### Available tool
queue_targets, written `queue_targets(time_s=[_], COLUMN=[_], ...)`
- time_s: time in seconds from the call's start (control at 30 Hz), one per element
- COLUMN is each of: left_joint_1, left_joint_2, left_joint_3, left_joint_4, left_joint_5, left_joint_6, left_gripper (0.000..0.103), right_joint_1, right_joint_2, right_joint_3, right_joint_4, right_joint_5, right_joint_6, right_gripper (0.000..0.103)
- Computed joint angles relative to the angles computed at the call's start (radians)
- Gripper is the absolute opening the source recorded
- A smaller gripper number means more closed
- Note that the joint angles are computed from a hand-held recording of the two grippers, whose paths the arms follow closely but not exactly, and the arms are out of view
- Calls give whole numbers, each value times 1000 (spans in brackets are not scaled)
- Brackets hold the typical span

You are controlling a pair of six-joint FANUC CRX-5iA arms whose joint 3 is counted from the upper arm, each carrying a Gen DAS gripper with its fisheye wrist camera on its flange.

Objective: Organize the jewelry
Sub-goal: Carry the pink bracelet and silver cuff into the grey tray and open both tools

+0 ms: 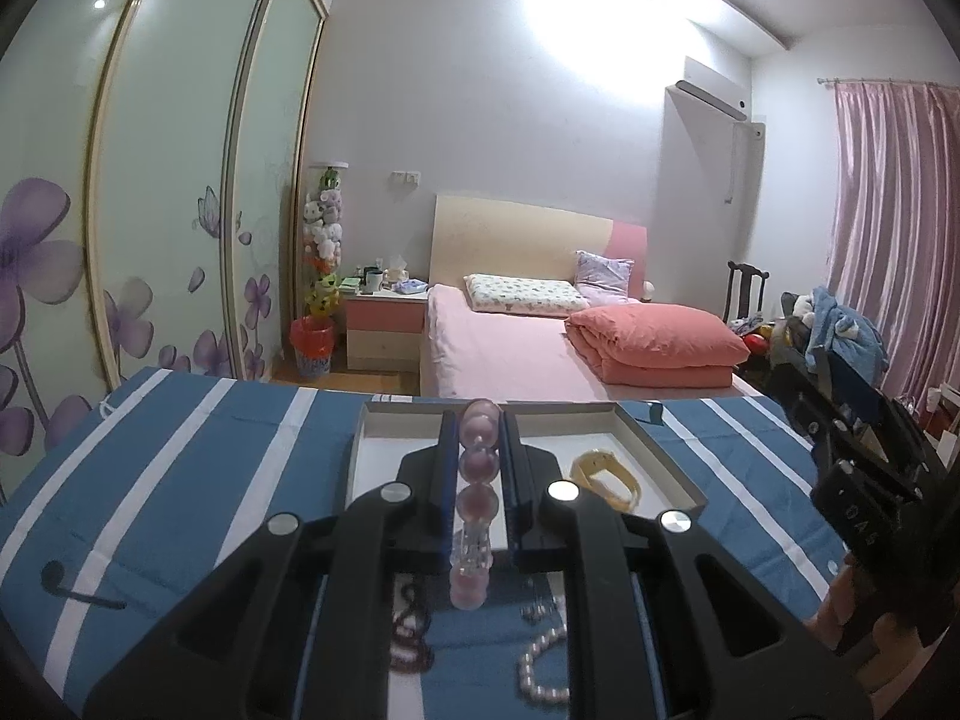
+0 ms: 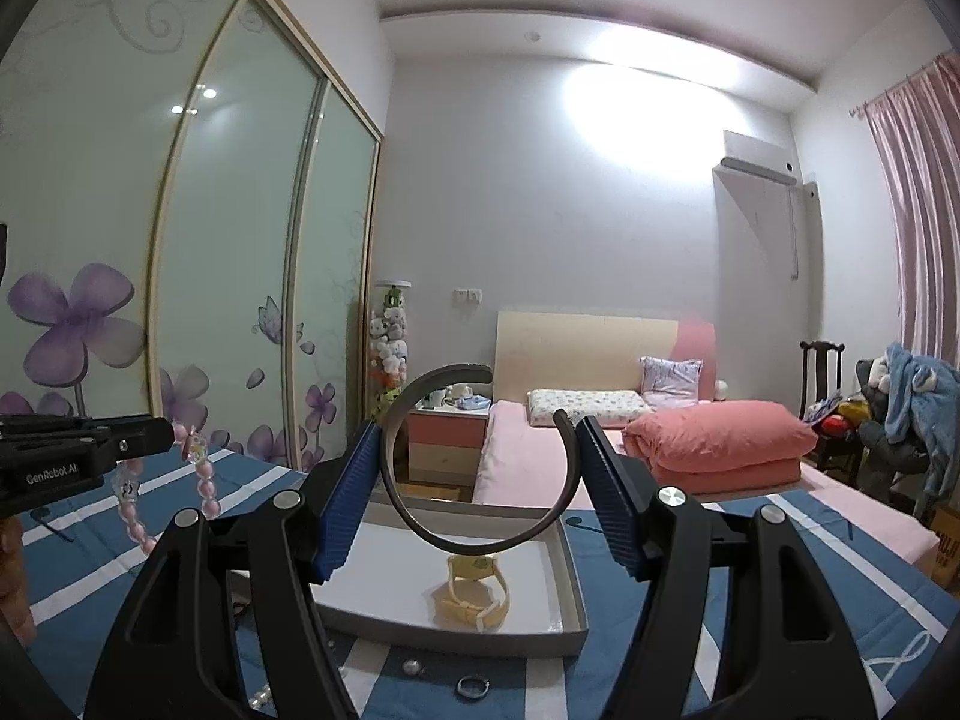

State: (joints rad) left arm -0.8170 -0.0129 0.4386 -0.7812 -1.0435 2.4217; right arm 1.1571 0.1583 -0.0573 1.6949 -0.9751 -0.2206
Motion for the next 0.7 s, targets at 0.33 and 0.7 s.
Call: queue_targets(time_s=[0.33,0.7], left_joint_1=[186,300], left_joint_2=[129,207], left_joint_3=[66,37], left_joint_4=[256,473], left_joint_5=[83,131], left_joint_6=[-138,-249], left_gripper=[14,16], right_joint_1=[-77,-79], right_joint_2=[67,93], right_joint_3=[91,136], right_joint_4=[-149,-359], right_joint_5=[118,156], right_joint_6=[101,223], right_gripper=[66,66])
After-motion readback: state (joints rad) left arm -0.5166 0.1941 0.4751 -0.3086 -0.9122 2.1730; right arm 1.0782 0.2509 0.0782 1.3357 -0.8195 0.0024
